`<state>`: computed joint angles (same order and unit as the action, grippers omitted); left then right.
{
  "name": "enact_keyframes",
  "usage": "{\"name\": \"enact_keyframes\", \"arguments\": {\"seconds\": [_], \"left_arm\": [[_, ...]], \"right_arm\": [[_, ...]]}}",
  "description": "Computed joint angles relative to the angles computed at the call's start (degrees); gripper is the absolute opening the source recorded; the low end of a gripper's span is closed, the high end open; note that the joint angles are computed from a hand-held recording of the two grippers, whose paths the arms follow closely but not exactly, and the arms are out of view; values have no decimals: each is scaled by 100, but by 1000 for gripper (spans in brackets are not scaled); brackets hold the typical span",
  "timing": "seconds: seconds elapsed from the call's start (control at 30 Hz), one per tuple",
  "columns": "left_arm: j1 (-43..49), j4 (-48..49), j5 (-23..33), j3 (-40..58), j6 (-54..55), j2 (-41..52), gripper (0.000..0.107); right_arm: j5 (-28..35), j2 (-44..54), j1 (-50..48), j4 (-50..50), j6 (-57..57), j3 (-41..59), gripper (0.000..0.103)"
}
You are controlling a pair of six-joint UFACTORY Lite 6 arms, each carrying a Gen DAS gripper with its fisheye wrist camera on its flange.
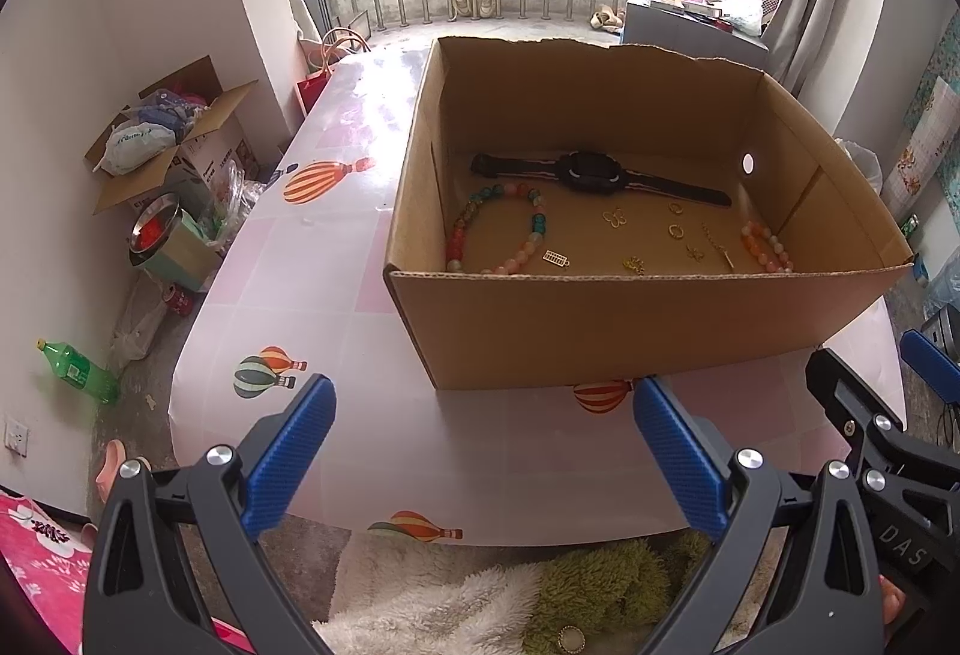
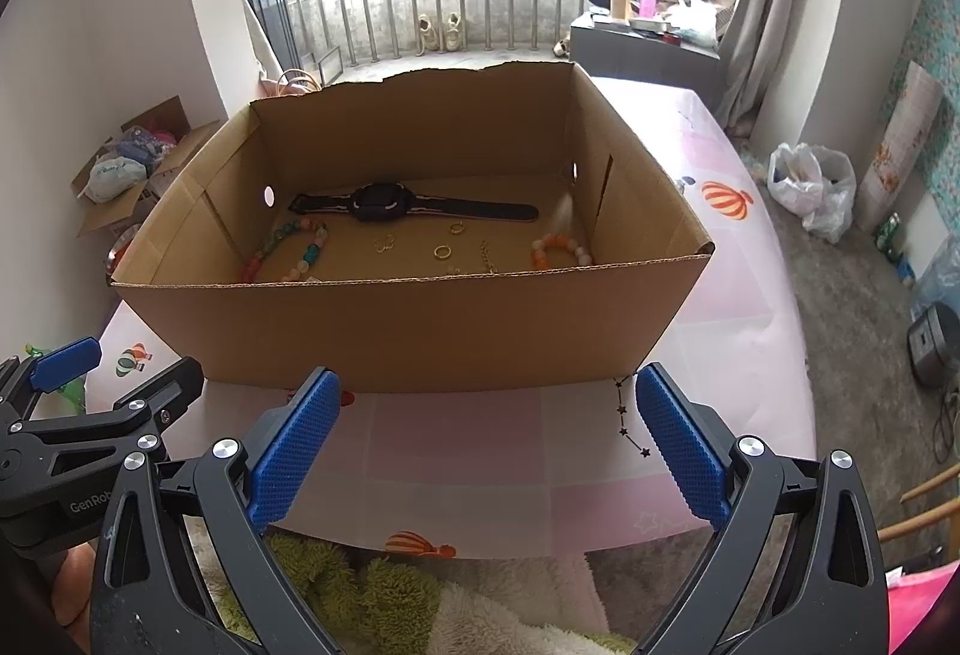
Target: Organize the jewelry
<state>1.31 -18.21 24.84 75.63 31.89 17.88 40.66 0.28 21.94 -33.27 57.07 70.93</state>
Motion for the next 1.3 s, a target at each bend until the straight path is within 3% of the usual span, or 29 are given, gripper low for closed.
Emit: {"name": "enact_keyframes", "arguments": {"seconds": [1.3], "left_arm": [[-60, 158, 6, -31, -186, -41, 97]], "right_arm": [[-32, -73, -30, 149, 55, -111, 95]]}}
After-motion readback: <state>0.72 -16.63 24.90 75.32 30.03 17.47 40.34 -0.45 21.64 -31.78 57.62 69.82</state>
